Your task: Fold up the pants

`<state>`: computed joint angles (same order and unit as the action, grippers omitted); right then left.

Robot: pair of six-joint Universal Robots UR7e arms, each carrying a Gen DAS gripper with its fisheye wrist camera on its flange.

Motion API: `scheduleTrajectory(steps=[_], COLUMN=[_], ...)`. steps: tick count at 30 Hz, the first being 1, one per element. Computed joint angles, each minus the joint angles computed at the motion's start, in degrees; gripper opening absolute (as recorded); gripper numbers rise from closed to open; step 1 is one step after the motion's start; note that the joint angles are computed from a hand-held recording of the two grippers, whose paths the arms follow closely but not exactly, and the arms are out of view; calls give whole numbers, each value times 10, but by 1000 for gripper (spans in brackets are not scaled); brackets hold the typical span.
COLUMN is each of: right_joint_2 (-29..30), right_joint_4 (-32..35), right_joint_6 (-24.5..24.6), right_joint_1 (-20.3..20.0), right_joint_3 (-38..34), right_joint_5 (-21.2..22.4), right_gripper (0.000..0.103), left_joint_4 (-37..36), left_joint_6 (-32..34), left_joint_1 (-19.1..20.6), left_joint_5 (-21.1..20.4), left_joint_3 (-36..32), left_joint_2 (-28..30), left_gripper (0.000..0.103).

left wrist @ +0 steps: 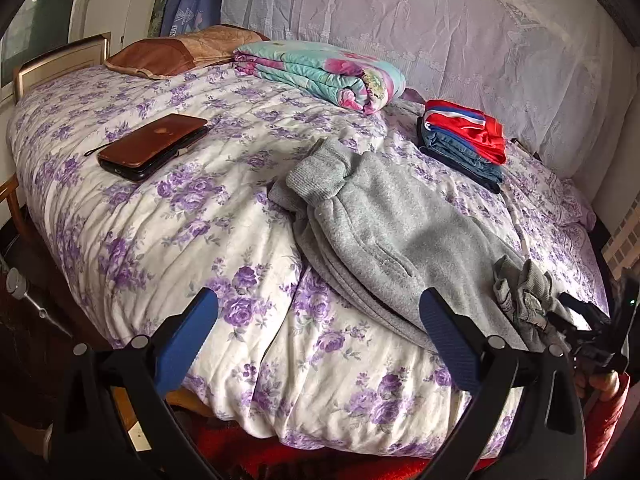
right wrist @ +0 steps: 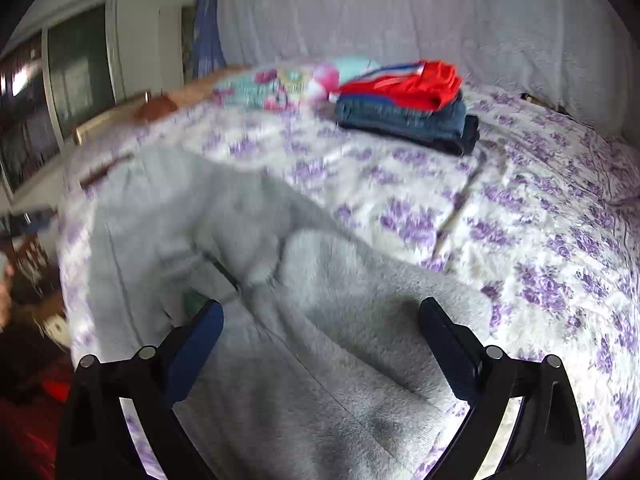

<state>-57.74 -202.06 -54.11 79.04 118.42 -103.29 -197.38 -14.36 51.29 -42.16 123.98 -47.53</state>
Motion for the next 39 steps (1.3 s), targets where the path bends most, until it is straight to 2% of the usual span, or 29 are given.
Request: scheduleTrajectory(steps=[2, 3, 5, 6, 7, 8, 10, 11, 13, 16, 18, 22, 29, 34, 35, 36, 38, 39], right_joint_2=[-14, -28, -58, -67, -68, -63, -31, -25, -34, -60, -67, -69, -67, -67, -63, -59, -60, -61], right_joint_4=[3, 7, 20, 26, 29, 40, 47, 39, 43, 76, 80, 92, 95, 71, 39, -1, -56, -73], right_joint_6=[5, 12, 43, 55, 55, 49, 35, 31, 33, 61, 81, 90, 98, 112, 124, 138, 160, 163], right_joint_1=[-10, -21, -50, -59, -59, -55, -35, -27, -34, -60, -71, -77, -82, -82, -79, -75, -66, -57], right_joint_3=[9, 19, 38, 44, 45, 40, 16, 14, 21, 27, 27, 23, 21, 27, 32, 40, 60, 67], right_joint_5=[34, 76, 170, 195, 197, 174, 86, 68, 93, 163, 186, 199, 208, 209, 201, 192, 193, 184], right_gripper=[95, 89, 88, 88, 88, 88, 88, 89, 89, 88, 88, 88, 88, 87, 87, 87, 86, 84], left_joint_4=[11, 23, 29, 28, 28, 28, 30, 34, 37, 60, 88, 161, 197, 161, 149, 139, 134, 135], left_joint_6=[6, 6, 10, 13, 16, 18, 19, 19, 17, 24, 31, 17, 56, 85, 88, 88, 85, 85], left_joint_1=[3, 6, 14, 19, 25, 32, 46, 54, 69, 87, 106, 146, 161, 167, 168, 168, 172, 180], left_joint_5=[5, 7, 1, -6, -16, -30, -65, -83, -114, -142, -180, -262, -305, -339, -340, -329, -317, -335], left_joint_3=[-9, -14, -18, -19, -21, -22, -27, -31, -41, -71, -101, -169, -227, -239, -236, -233, -229, -229], left_joint_2=[6, 7, 7, 7, 5, 3, -3, -6, -9, -7, -3, 14, 44, 64, 64, 63, 59, 55], left_gripper=[98, 98, 98, 98, 98, 98, 98, 98, 98, 98, 98, 98, 98, 98, 90, 73, 55, 53])
